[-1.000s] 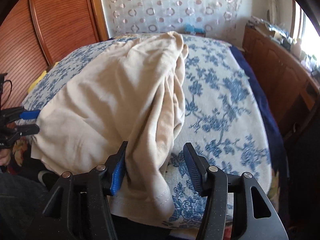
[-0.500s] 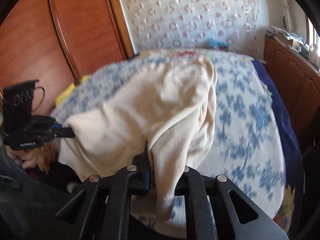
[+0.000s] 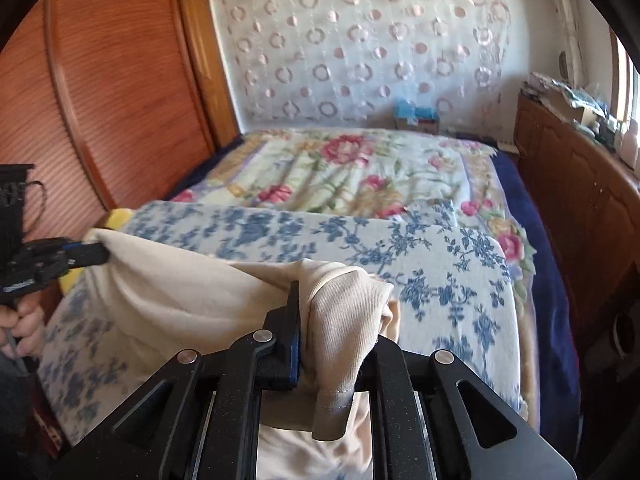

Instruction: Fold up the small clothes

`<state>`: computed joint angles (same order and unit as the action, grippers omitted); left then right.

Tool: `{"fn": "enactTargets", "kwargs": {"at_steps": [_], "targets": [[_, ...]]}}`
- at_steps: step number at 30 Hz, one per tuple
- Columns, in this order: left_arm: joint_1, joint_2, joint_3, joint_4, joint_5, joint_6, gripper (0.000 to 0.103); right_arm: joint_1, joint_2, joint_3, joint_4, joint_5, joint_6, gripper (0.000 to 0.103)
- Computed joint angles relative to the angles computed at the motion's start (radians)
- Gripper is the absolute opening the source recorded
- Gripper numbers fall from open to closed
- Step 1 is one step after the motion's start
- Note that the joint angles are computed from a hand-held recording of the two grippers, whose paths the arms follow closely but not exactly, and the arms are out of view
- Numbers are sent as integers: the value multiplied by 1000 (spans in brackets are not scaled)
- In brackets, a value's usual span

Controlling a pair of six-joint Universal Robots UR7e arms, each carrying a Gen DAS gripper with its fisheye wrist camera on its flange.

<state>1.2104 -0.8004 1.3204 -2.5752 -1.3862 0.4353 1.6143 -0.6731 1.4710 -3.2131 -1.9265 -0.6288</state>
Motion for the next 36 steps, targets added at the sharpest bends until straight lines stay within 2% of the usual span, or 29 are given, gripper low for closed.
{"fn": "enactTargets", "kwargs": {"at_steps": [2, 4, 5, 8, 9, 10, 13, 16, 19, 24, 25, 26, 28, 29, 33, 36], "targets": [[4, 25, -31, 7, 22, 13, 10, -15, 34, -73, 82, -20, 15, 15], [8, 31, -33, -17, 27, 38, 37, -18, 56, -112, 108, -47, 9, 23], [10, 29, -29, -33, 26, 50, 42, -19, 58, -112, 93, -53, -7, 26], [15, 24, -37, -19, 21, 62, 49, -14, 51, -92, 34, -68, -61, 49], [17, 14, -25, -20, 18, 67, 50, -8, 50, -78, -28, -85, -98, 62], [19, 3, -6, -35, 17, 73, 50, -6, 41, -61, -65, -85, -115, 66], [22, -28, 44, -38, 31, 84, 51, -2, 7, -20, -85, -62, -124, 66], [30, -50, 87, -7, 52, 81, 51, -5, -34, 37, -37, -32, -134, 66], [41, -54, 109, 28, 62, 71, 51, -14, -41, 51, 59, -18, -133, 60], [40, -43, 122, 53, 82, 70, 51, -16, 28, -27, 101, -59, -157, 60], [38, -43, 126, 48, 83, 71, 51, -17, 40, -47, 103, -61, -157, 55], [37, -41, 127, 48, 82, 71, 51, -20, 46, -64, 118, -52, -153, 47], [33, -39, 128, 43, 79, 72, 51, -29, 43, -90, 168, -13, -131, 2], [30, -37, 127, 42, 79, 74, 51, -33, 38, -93, 185, 8, -137, 1], [20, -24, 112, 28, 79, 78, 51, -33, 21, -69, 65, 53, -162, 1], [15, -5, 85, 14, 88, 84, 51, -32, 28, -89, -70, 13, -133, 1]]}}
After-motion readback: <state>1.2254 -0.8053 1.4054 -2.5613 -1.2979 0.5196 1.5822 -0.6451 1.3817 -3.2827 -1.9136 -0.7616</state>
